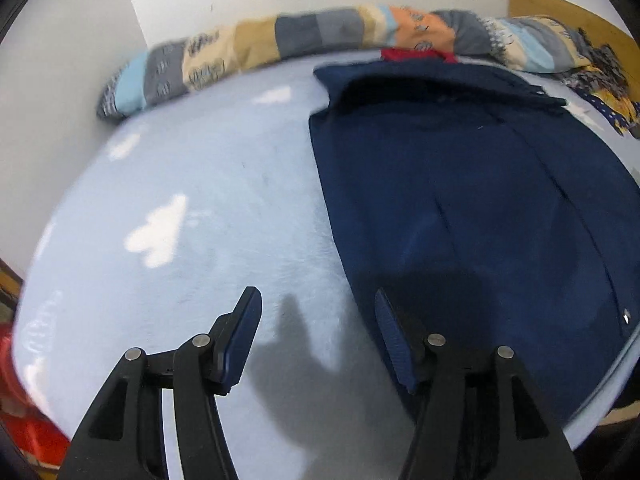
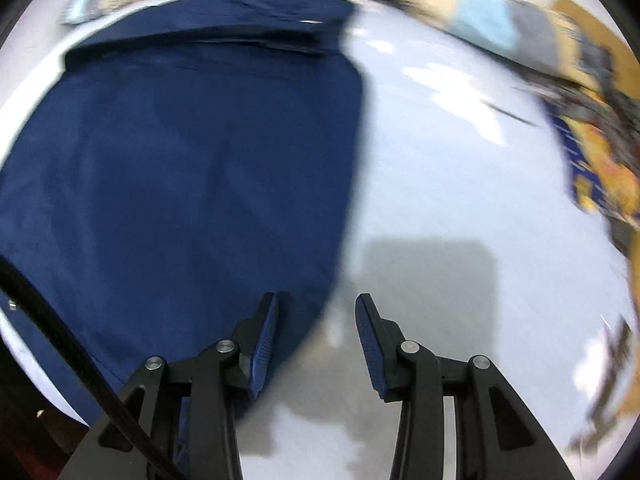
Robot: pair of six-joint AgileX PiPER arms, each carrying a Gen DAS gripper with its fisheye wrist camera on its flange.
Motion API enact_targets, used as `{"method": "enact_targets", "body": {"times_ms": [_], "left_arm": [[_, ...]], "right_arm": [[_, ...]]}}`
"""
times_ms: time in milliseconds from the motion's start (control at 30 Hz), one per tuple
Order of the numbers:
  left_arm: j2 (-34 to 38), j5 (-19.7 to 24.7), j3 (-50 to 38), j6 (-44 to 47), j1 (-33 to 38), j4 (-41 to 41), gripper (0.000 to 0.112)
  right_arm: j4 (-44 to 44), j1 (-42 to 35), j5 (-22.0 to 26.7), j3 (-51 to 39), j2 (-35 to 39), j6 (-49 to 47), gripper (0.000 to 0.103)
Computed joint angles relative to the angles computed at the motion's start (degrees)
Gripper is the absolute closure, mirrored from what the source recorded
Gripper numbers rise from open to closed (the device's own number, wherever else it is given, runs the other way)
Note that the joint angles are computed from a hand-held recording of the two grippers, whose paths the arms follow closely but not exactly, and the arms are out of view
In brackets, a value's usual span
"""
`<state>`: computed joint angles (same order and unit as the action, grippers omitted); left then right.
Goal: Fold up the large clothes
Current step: 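Grasp the jacket hem with the right tool while the left tool grasps it too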
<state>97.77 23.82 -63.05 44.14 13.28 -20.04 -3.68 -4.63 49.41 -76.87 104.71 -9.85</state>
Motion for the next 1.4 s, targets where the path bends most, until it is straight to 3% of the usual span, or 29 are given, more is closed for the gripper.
{"method": "enact_targets", "body": {"times_ms": [67, 167, 233, 333, 400, 433, 467, 567, 667, 767, 1000, 1100, 1167, 1200, 1233, 1267, 1333, 1400], "left_arm": [[-4.21, 1.35, 3.19, 9.3, 1.93, -9.03, 0.053], [-6.88, 5.73, 6.47, 18.83, 4.51, -18.58, 0.053], [-6.43, 5.12, 8.2, 19.96, 3.61, -18.28, 0.053], [-3.67, 1.5, 10.74, 19.34, 3.12, -14.53, 0.052], [-2.05, 7.24, 8.71, 19.53, 7.36, -18.92, 0.052], [-1.96, 8.69, 8.0, 18.16, 9.04, -17.99, 0.051], [-2.53, 9.1, 8.33, 19.08, 10.07, -18.49, 0.051], [-4.19, 15.13, 7.65, 19.79, 15.15, -19.94, 0.051], [-3.75, 25.01, 5.51, 22.81, 20.71, -24.72, 0.051], [-1.88, 31.39, 3.74, 23.04, 22.78, -27.18, 0.048], [5.26, 37.77, 2.58, 23.08, 18.4, -28.44, 0.048], [7.0, 36.6, 2.57, 22.44, 15.22, -30.1, 0.045], [6.87, 35.4, 2.6, 21.27, 13.52, -31.08, 0.045], [6.51, 34.25, 2.65, 21.0, 12.61, -30.74, 0.056], [5.0, 31.54, 3.53, 21.04, 11.31, -29.77, 0.074], [3.91, 29.67, 3.94, 20.38, 10.07, -28.52, 0.084], [1.24, 27.0, 5.73, 20.93, 8.29, -28.05, 0.09], [-2.37, 23.32, 8.18, 22.36, 6.41, -27.46, 0.091]], "right_arm": [[2.13, -0.68, -1.27, 4.41, -5.49, 0.39, 0.06], [13.57, -0.77, -2.48, 10.1, -13.69, -10.43, 0.06], [15.86, 2.0, -2.73, 12.88, -16.25, -15.59, 0.06], [14.7, 2.55, 1.5, 13.51, -12.72, -17.33, 0.06], [10.6, 0.95, 2.8, 13.85, -9.99, -13.77, 0.056], [11.54, -1.83, 4.91, 13.13, -8.69, -13.35, 0.038], [11.44, -4.17, 5.14, 13.11, -8.88, -11.78, 0.03], [10.76, -6.77, 2.97, 15.24, -13.24, -10.6, 0.031], [25.63, -13.51, 9.18, 13.9, -14.3, -19.52, 0.031], [32.09, -17.38, 13.07, 12.52, -13.07, -22.05, 0.03], [37.89, -22.03, 15.87, 15.61, -9.18, -27.88, 0.03], [36.87, -18.53, 14.71, 15.32, -6.58, -26.82, 0.031], [35.74, -15.01, 13.2, 14.88, -5.33, -26.26, 0.035], [33.54, -13.12, 11.01, 15.53, -6.07, -25.43, 0.037], [31.13, -9.37, 8.2, 15.24, -6.24, -23.21, 0.048], [29.44, -7.91, 6.59, 15.81, -7.26, -22.32, 0.064], [29.64, -6.83, 5.09, 16.56, -9.72, -22.67, 0.086], [33.64, -8.77, 5.17, 17.65, -12.66, -27.15, 0.086]]}}
